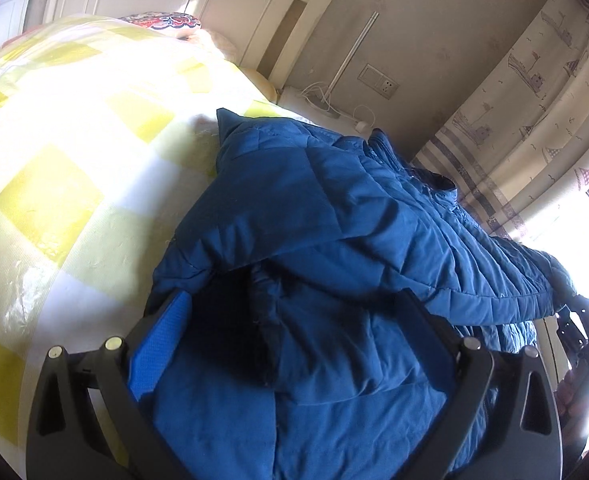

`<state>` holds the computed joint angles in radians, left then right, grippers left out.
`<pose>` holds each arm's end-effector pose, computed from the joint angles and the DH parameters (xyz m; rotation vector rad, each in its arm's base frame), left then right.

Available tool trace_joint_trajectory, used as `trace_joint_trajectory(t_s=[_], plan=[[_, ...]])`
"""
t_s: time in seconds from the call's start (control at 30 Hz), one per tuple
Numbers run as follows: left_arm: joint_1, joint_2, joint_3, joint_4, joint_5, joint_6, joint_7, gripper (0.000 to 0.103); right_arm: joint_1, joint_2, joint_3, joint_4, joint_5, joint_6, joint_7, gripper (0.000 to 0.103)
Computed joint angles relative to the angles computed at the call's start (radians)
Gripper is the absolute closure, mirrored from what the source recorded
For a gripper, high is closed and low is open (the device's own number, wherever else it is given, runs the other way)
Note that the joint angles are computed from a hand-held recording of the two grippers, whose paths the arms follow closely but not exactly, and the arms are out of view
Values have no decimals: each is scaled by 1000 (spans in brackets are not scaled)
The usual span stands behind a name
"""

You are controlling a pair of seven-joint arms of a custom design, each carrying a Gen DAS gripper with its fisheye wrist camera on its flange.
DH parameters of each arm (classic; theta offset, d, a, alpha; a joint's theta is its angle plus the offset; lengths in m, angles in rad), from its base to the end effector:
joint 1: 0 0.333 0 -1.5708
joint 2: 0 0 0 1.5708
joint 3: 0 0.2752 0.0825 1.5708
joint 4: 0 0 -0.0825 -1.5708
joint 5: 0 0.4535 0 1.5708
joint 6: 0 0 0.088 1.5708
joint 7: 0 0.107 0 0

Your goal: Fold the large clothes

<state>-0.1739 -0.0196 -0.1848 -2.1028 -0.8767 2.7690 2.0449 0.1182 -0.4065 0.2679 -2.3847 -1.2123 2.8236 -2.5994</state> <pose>0.6118 -0.1944 0.4186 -1.8531 2.0805 -1.2520 0.4857 0.2513 0.4667 -0.9182 1.8849 -0.5957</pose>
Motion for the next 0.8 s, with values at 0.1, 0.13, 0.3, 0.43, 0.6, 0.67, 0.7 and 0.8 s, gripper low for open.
trace_joint_trajectory(t_s=[0.1, 0.13, 0.3, 0.43, 0.6, 0.67, 0.7, 0.8], plan=[[1, 4, 1, 4, -5, -2, 6, 3, 57, 24, -57, -32, 170, -4, -143, 77], [1, 4, 1, 4, -6, -3, 6, 3, 93, 55, -93, -35, 282, -10, -255, 77], [4, 8, 1, 9, -20, -6, 19, 3, 2, -69, 18, -125, 280, -57, -132, 52], [4, 9, -1, 9, -3, -4, 7, 3, -8, -114, 141, -37, 140, -403, -146, 51], [5, 9, -2, 10, 3, -4, 2, 3, 52, 131, 46, 174, 163, -439, -560, 41], [5, 8, -1, 10, -5, -5, 6, 3, 97, 221, -35, 210, 361, -414, -731, 33], [5, 8, -1, 9, -6, -5, 8, 3, 108, 252, -53, 211, 383, -410, -744, 29], [3, 7, -2, 8, 19, -1, -11, 3, 138, 259, -93, 206, 393, -398, -741, 24]])
